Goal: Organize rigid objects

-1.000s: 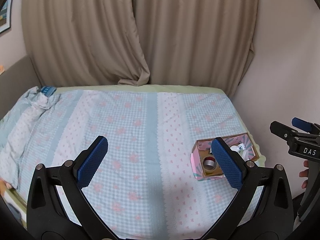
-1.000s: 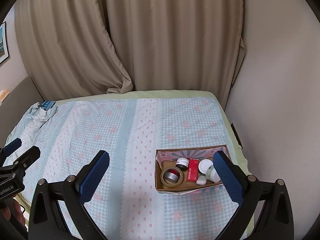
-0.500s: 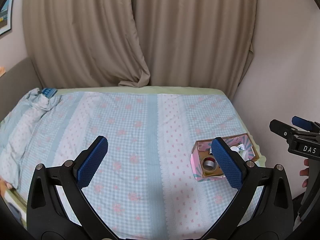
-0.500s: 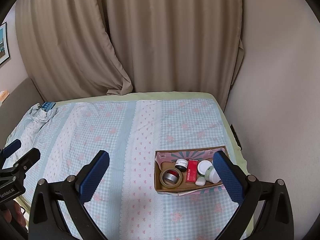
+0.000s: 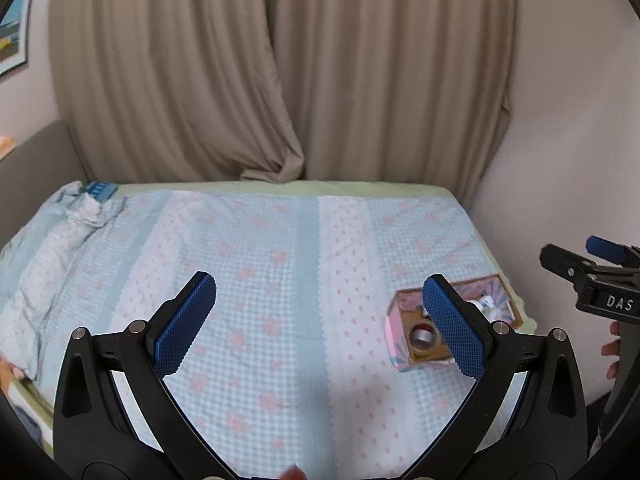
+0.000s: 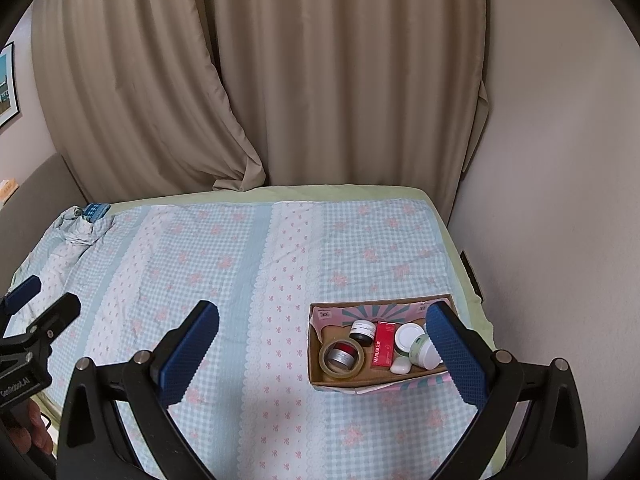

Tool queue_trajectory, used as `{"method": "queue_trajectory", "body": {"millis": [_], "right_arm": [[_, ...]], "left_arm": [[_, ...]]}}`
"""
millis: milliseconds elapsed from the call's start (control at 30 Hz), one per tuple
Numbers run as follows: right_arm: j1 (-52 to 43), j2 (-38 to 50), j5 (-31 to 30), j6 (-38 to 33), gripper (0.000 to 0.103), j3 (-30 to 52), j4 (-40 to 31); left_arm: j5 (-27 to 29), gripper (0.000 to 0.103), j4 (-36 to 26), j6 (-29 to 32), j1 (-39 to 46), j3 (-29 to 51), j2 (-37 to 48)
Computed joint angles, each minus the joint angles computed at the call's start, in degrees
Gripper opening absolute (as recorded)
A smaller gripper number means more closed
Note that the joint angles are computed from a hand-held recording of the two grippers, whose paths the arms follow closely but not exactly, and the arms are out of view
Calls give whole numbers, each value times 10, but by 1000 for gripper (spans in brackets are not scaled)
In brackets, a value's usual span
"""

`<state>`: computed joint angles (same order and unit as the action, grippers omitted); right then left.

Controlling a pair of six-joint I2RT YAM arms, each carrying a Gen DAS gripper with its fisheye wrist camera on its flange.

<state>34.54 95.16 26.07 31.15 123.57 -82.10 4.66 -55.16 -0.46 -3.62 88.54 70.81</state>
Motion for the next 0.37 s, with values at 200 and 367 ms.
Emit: {"method": "queue_trajectory", "body": {"millis": [200,367], "right_arm": [[-5,13,-6,-1,103,15,-4],[-3,49,-12,10,103,47,-15]], "left_arm": [[-17,103,9,2,11,4,15],[7,103,14,28,44,-7,29]]}}
